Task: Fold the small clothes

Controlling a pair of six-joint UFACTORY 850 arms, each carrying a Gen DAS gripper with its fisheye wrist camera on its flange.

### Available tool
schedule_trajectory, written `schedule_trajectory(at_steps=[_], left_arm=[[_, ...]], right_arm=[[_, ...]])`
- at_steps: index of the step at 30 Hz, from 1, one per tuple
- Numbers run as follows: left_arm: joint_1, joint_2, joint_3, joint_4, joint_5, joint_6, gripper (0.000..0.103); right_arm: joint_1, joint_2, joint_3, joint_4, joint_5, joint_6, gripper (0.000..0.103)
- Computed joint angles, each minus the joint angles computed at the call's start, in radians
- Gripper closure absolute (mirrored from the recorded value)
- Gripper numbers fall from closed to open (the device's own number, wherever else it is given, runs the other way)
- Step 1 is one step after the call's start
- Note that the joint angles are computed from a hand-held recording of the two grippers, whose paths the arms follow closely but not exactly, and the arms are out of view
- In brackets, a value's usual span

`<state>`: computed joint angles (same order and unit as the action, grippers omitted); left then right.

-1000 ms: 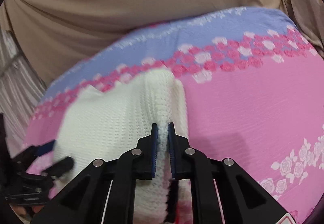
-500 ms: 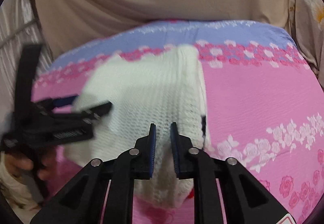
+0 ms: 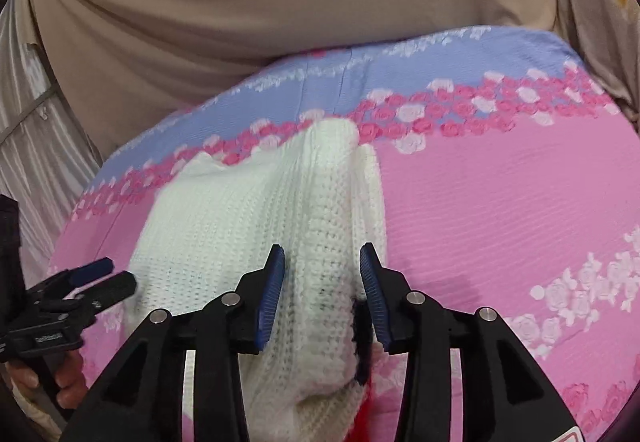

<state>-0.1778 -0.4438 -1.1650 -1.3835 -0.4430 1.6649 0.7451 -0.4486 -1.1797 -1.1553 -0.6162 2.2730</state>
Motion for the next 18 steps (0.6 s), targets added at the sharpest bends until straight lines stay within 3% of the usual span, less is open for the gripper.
schedule_trajectory(at_steps=[2,5,7,9,12,18], left_arm=[[0.000,0.002,0.001,0.012,0.003,-0.013,0.009],[-0.001,0.011,0.010,-0.013,0.002,0.020,0.009],[-0.007,0.007,0.008,-0.018,-0.004,0.028,0.009],[-0.020,-0.001,0.003,-0.007,0.005,0.020,0.009],[-0.042,-0.013,-0.001,0.008,0.029,0.014,0.009],[-0.055,-0.034,-0.012,0.046,0.050,-0.029,0.008]], right_arm=[[0.010,0.028,0.010,-0.079,-0.005,0.070,0.087],[0.049,0.075,0.048,-0.249,-0.094,0.236,0.089],[0.033,0.073,0.060,-0.212,-0.066,0.219,0.089],[-0.013,0.022,0.060,-0.102,0.017,0.154,0.088],[-0.006,0.036,0.084,-0.151,0.028,0.252,0.085],[0.078,0.033,-0.001,0.029,-0.185,0.075,0.078]])
